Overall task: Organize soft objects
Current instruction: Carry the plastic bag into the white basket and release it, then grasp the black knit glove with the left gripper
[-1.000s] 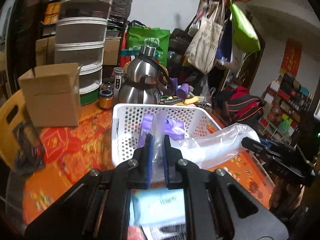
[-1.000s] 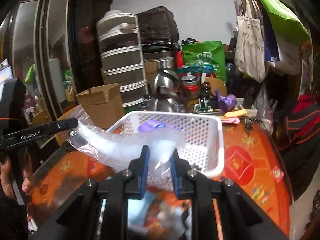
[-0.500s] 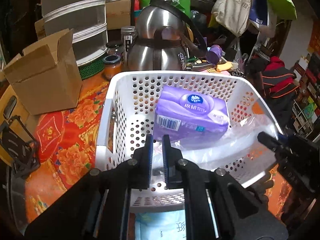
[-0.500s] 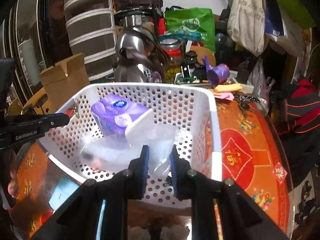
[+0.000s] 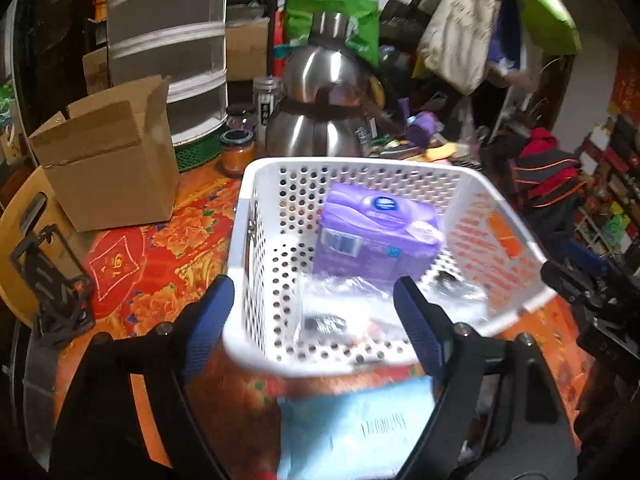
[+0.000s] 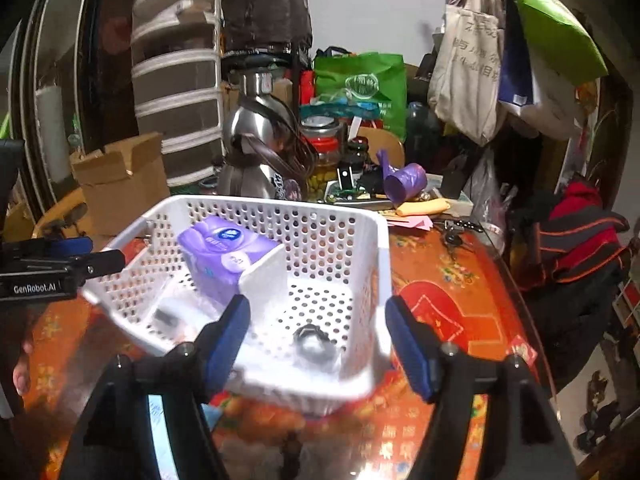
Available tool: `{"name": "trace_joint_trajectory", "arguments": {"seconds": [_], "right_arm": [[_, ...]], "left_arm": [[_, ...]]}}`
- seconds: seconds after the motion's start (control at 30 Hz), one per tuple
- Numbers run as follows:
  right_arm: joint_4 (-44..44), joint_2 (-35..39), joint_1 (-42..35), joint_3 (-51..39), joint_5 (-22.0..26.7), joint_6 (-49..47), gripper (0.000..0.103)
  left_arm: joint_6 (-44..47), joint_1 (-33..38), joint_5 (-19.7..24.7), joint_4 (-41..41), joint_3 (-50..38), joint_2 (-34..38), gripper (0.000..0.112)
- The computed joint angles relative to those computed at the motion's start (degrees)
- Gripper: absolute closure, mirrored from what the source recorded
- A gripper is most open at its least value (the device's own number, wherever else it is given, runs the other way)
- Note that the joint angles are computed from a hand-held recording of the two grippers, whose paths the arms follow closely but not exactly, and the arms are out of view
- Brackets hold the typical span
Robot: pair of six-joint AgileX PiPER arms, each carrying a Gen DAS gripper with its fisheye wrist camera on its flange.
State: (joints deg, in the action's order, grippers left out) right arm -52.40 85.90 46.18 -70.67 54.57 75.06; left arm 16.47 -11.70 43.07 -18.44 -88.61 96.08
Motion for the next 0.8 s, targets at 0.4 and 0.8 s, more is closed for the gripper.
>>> {"name": "trace_joint_trajectory", "arguments": {"seconds": [0.4, 0.8], "right_arm": [[-3.73, -10.34, 35.75, 20.58, 12.6, 36.28, 0.026], [-0.15, -3.14, 36.47, 23.5, 3.38, 40.34, 0.036]], "left_arm": [[28.92, 15.64, 5.71, -22.52, 43.64, -31.61, 0.021], [22.53, 3.68, -1.44, -17.11, 53.61, -37.03, 0.035]]}}
